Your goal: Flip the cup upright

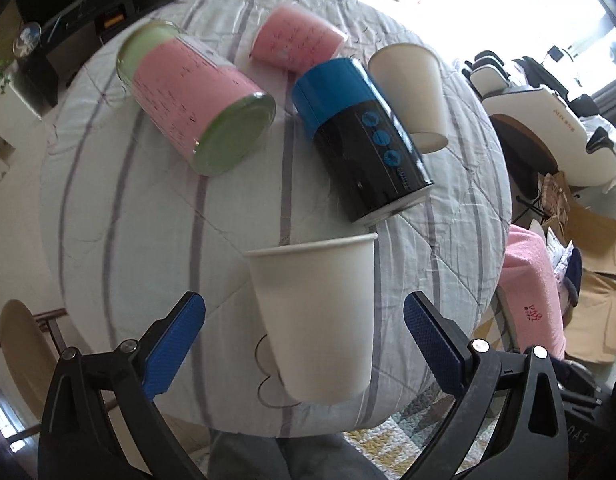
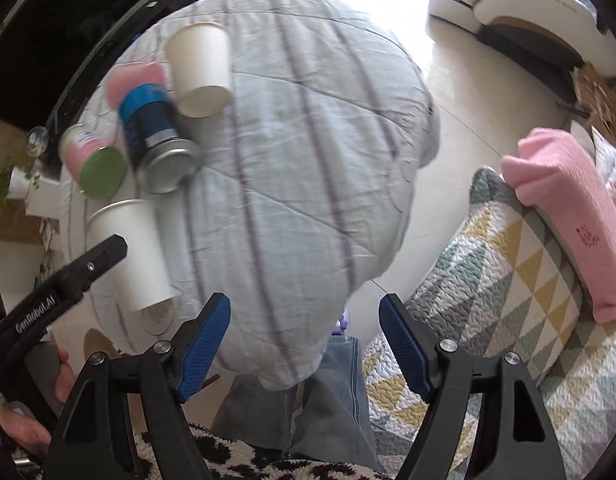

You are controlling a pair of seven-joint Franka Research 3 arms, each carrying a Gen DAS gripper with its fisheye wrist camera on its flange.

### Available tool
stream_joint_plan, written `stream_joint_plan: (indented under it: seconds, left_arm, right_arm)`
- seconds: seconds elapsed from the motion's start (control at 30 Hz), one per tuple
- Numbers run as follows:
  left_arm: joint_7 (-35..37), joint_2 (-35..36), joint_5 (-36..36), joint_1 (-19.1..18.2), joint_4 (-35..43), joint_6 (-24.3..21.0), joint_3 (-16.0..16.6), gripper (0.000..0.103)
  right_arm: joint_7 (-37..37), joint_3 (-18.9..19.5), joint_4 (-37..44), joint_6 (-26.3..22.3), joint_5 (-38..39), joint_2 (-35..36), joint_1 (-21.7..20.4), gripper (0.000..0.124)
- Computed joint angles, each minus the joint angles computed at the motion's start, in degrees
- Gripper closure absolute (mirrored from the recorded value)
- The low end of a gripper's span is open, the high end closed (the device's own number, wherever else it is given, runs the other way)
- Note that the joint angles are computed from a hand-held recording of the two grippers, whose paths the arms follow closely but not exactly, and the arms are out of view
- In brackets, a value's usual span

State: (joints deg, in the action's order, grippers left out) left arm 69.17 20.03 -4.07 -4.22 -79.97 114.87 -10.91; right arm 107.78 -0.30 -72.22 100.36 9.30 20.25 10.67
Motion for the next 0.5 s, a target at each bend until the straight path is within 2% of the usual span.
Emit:
stream_joint_plan:
  seconds: [0.13, 0.2, 0.23, 0.5]
  left_arm:
    - [-1.95, 3.41, 0.64, -0.43, 3.55, -2.61, 0.18, 0.004]
    - [-2.02, 4.25, -0.72, 0.22, 4.10, -3.08, -0.13, 0.033]
    - [-1.87, 4.52, -1.77, 0.71, 4.42, -3.60, -0.35, 0.033]
    - [1.11, 0.50, -4.44, 2.47, 0.11, 1.48, -0.41, 0.033]
  right_arm:
    - [-0.43, -0.33, -0.12, -1.22, 0.69, 0.82, -0.98, 0.046]
    - [-0.50, -0.35, 0.16, -1.74, 1.10, 1.26, -1.29, 0.046]
    - [-0.49, -0.33, 0.18, -1.77, 1.31, 1.30, -1.37, 0.046]
    - [-1.52, 0.17, 1.66, -1.37, 2.75, 2.28, -1.38, 0.046]
